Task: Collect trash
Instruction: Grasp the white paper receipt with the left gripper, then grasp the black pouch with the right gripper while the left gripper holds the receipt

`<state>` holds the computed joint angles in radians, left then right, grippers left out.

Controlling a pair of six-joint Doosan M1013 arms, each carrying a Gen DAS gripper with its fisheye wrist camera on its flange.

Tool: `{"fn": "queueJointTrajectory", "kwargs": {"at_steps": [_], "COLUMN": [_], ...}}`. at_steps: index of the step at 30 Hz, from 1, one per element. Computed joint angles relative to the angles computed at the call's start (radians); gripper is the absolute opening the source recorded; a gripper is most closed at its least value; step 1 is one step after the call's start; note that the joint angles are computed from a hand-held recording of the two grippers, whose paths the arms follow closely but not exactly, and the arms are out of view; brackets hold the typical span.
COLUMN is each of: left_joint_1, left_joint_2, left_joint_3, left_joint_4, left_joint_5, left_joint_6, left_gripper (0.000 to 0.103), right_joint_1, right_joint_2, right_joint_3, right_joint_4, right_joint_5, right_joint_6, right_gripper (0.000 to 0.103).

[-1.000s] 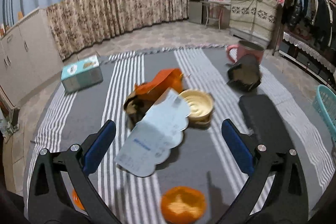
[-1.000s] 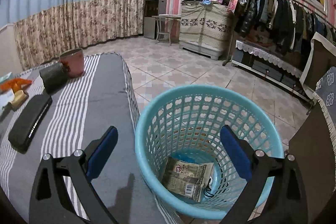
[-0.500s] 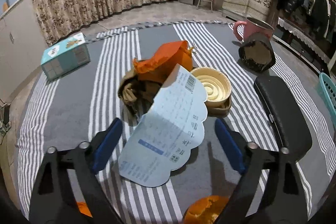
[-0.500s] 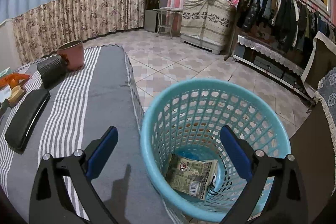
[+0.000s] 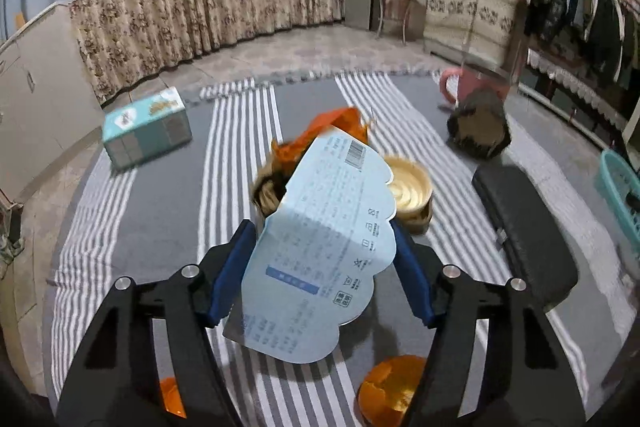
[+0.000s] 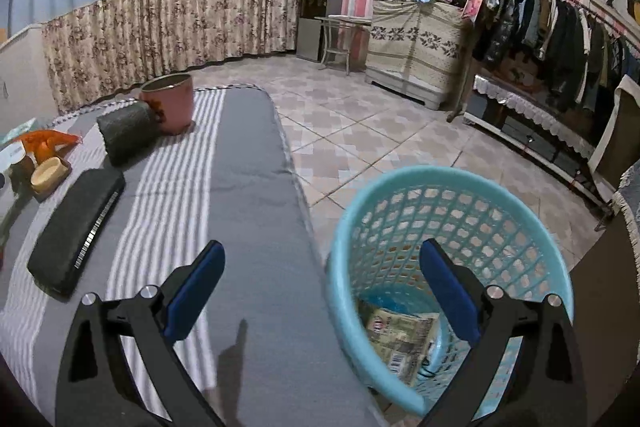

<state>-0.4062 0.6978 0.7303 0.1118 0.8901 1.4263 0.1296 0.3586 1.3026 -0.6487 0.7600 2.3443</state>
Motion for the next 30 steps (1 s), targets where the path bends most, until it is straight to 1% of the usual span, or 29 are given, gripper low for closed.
{"fn": "queueJointTrajectory", "kwargs": {"at_steps": [3, 6, 9, 12, 15, 17, 19, 22, 26, 28, 30], "left_joint_1": [-0.001, 0.003, 0.003, 0.004, 0.008, 0.011, 0.009, 0.011, 0.022, 0.024, 0.026], "left_joint_2": [-0.011, -0.013, -0.003, 0.023, 0.044, 0.065, 0.080, 0.088, 0.109, 0.119, 0.117], "left_joint_3": [0.005, -0.005, -0.026, -0.071, -0.105, -0.137, -0.157, -0.162, -0.196, -0.211, -0.201], "left_joint_4": [0.024, 0.016, 0.039, 0.068, 0.076, 0.074, 0.091, 0.108, 0.104, 0.131, 0.168], "left_joint_5": [-0.046, -0.078, -0.096, -0.091, -0.082, -0.068, -0.061, -0.077, -0.073, -0.069, -0.082], "left_joint_6": [-0.027, -0.026, -0.041, -0.067, -0.089, -0.092, -0.100, -0.106, -0.132, -0.159, -0.192], "left_gripper": [0.066, 0.066, 0.066, 0.066, 0.066, 0.066, 0.066, 0.066, 0.066, 0.066, 0.066], "right_joint_1": [0.006, 0.015, 0.030, 0.043, 0.059, 0.069, 0.077, 0.089, 0.093, 0.095, 0.095], "right_joint_2": [0.016, 0.038, 0.071, 0.105, 0.147, 0.168, 0.201, 0.241, 0.290, 0.331, 0.366], "right_joint_3": [-0.029, -0.065, -0.118, -0.175, -0.246, -0.280, -0.338, -0.408, -0.497, -0.572, -0.635], "right_joint_4": [0.029, 0.052, 0.078, 0.118, 0.154, 0.162, 0.174, 0.173, 0.179, 0.194, 0.211], "right_joint_5": [-0.011, -0.025, -0.027, -0.019, 0.014, 0.023, 0.048, 0.083, 0.136, 0.180, 0.214], "right_joint_6": [-0.005, -0.019, -0.059, -0.120, -0.182, -0.199, -0.217, -0.209, -0.179, -0.170, -0.173], "right_gripper": [0.096, 0.096, 0.096, 0.096, 0.096, 0.096, 0.096, 0.096, 0.096, 0.096, 0.096]}}
